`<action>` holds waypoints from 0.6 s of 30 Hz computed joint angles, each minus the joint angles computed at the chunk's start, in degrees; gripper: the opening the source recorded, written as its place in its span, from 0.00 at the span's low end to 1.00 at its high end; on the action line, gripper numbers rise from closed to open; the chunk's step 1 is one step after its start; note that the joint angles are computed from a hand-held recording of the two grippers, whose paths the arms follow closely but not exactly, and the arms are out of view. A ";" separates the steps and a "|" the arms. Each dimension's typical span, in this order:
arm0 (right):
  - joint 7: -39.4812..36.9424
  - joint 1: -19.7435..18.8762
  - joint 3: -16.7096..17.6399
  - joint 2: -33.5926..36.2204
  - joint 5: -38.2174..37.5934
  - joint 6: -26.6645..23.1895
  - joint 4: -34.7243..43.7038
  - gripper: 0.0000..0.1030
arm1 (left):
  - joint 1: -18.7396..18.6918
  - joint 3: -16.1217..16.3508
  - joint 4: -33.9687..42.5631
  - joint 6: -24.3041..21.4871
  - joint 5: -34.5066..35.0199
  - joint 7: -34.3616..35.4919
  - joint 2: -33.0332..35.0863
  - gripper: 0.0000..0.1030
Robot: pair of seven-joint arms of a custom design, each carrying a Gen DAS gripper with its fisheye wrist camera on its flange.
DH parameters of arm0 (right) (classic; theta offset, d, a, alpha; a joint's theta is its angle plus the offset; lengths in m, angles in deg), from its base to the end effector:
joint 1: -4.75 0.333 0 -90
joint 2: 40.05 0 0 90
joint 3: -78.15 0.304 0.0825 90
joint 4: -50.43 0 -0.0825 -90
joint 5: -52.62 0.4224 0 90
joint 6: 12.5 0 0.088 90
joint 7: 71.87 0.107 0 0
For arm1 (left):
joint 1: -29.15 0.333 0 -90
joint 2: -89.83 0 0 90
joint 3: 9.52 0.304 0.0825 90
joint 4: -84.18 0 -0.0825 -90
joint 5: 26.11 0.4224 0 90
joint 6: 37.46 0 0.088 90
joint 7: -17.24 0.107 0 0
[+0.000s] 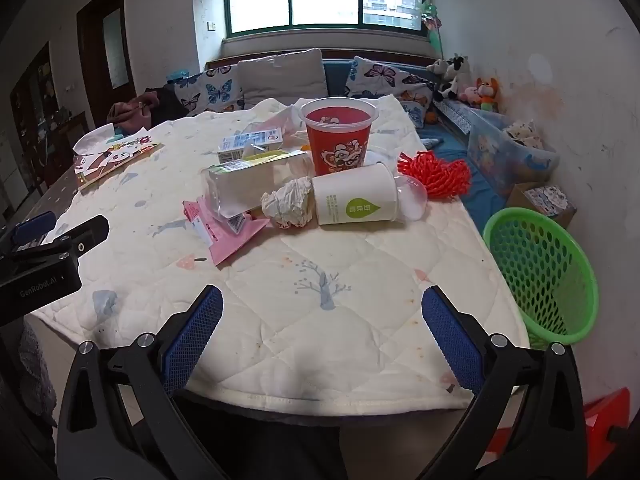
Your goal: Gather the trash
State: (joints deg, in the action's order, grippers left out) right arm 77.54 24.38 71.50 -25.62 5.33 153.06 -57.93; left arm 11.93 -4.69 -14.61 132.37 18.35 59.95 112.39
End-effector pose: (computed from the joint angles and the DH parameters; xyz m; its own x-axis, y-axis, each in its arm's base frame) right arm 0.6540 0.1998 0.4127 -0.0579 -0.9982 -0.0176 -0.6581 0.0514 -0.7511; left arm 0.6958 -0.2088 0.4105 -0.0895 -0.9939 -0.0642 -0.6087 0.1056 -0.7864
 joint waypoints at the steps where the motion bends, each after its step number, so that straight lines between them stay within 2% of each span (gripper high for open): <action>1: -0.77 -0.52 0.47 0.00 1.44 0.49 -0.20 0.96 | -0.15 0.18 0.04 -0.06 0.17 -0.22 0.01 0.94; 11: -1.39 -0.24 0.16 0.24 1.67 0.10 0.24 0.96 | -0.77 1.03 -0.28 -0.07 1.69 -1.74 -0.16 0.94; 18: -1.22 0.29 -0.30 0.19 1.12 -0.20 0.28 0.96 | -0.56 0.32 0.92 -1.48 2.27 -1.48 0.65 0.94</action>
State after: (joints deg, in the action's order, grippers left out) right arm 76.32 24.67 71.19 -25.43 6.45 152.86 -57.65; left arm 11.37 -4.38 -13.68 130.89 20.62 58.47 113.04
